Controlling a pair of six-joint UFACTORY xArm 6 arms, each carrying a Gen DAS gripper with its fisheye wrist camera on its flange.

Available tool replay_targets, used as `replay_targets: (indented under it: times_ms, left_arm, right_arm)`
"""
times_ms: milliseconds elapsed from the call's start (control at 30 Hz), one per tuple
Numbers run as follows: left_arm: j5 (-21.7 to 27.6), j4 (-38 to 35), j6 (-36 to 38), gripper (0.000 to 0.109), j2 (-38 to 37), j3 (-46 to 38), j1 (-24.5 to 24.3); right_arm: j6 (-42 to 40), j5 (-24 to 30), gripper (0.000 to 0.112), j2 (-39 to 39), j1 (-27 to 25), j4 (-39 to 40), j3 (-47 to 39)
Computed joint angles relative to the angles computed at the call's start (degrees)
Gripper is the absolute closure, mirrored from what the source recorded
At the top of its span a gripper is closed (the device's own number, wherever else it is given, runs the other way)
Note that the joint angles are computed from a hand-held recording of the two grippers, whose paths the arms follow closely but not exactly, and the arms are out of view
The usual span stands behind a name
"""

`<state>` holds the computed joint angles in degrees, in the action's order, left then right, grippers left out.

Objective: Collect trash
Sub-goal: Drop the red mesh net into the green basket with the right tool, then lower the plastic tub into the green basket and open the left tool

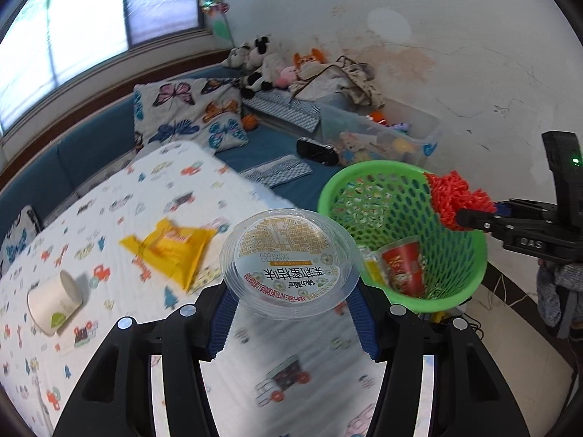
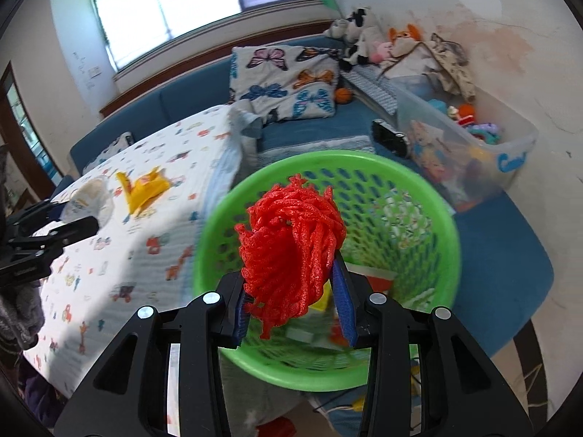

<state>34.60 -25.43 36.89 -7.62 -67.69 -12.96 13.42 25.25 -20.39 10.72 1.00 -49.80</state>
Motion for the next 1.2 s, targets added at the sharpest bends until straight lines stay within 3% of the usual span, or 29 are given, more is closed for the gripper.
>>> replay_targets:
  times_ms: [200, 567, 633, 1200]
  left_arm:
    - [0.13, 1.16, -1.02, 0.054, 1.06, -2.40, -2.56]
    - [0.33, 3.26, -2.70, 0.054, 4.77, -7.47, -7.43]
    - [0.54, 3.65, -3.33, 0.054, 5.79, -8.41, -8.54]
    - [2.39, 7.62, -8.73, 0.054, 11.32, -12.59, -13.37]
  right_arm:
    - [0.28, -0.01, 0.060, -0.25, -2.20, -0.05, 0.44]
    - [-1.15, -0.85, 0.050, -3.30, -3.94, 2.05, 2.71]
    - [-0.96, -0.86, 0.041, -4.55, -4.22, 2.09, 3.66]
    - [-1.32, 0.20, 0.032, -11.39, -6.43, 2.60, 8.91]
